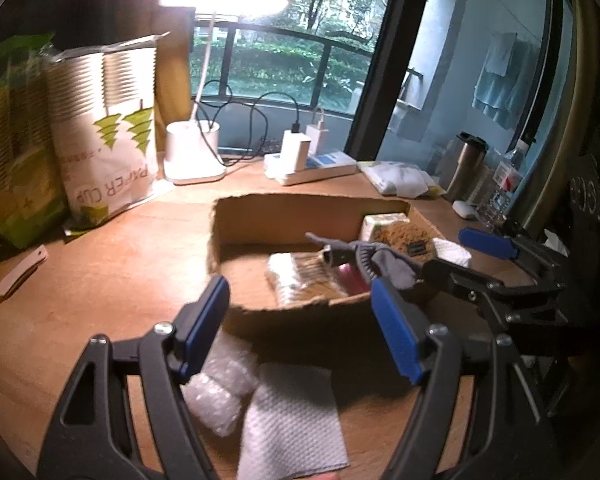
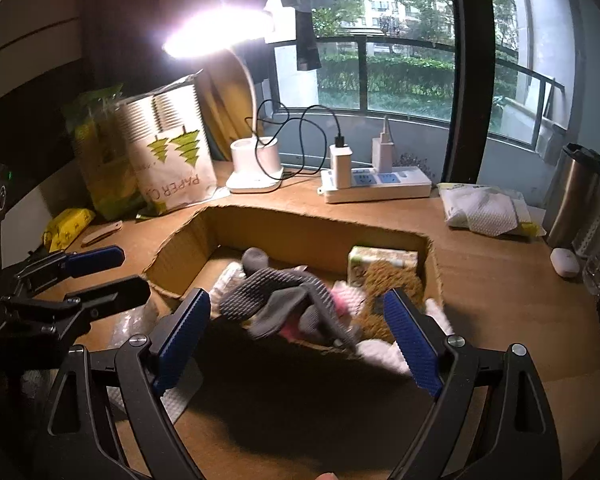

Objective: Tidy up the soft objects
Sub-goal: 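Move both tools back toward the bubble wrap and white waffle towel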

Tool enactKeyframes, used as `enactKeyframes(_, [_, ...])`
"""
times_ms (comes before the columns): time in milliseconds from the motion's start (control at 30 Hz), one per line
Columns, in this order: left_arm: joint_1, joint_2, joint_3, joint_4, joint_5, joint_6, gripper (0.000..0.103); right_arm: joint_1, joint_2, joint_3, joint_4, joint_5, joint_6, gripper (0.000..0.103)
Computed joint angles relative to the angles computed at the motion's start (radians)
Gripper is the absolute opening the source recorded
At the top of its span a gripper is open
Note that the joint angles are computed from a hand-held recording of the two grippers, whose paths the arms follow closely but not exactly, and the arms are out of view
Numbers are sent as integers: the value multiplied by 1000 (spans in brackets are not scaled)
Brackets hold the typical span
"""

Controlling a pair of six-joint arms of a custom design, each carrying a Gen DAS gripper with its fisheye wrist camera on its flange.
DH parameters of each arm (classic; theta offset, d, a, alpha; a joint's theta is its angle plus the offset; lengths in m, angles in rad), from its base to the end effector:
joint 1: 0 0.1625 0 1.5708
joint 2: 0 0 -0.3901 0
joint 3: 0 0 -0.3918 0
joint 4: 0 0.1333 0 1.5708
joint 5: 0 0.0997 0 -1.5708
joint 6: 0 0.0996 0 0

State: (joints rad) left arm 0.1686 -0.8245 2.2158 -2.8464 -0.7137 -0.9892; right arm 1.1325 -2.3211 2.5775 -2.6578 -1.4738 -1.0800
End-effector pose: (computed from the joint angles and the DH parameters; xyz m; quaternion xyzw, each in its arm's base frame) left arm -0.3853 -0.2772 -0.0129 0.2097 0.8838 -0.3667 0.2009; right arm 0.0219 -0.2901 0.3552 0.3068 -0.8611 0.3229 0.2452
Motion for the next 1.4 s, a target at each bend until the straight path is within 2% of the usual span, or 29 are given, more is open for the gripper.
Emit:
enactKeyframes(333, [-41, -73, 105, 38, 9, -120, 75, 33, -41, 71, 4, -55, -10, 90])
enactKeyframes(700, [-70, -132, 196, 87, 2, -237, 75, 65, -25, 143, -22, -112, -16, 90])
enactKeyframes(1000, [-86, -183, 259, 135, 1, -339, 75, 110, 45, 190, -70, -172, -19, 90])
enactKeyframes(1200, [-93, -208, 290, 163, -7, -389, 75, 142, 143, 217, -167, -230, -35, 90])
enactKeyframes(1400, [-90, -222, 308, 178, -18, -418, 75, 173, 224, 218, -212, -274, -39, 89])
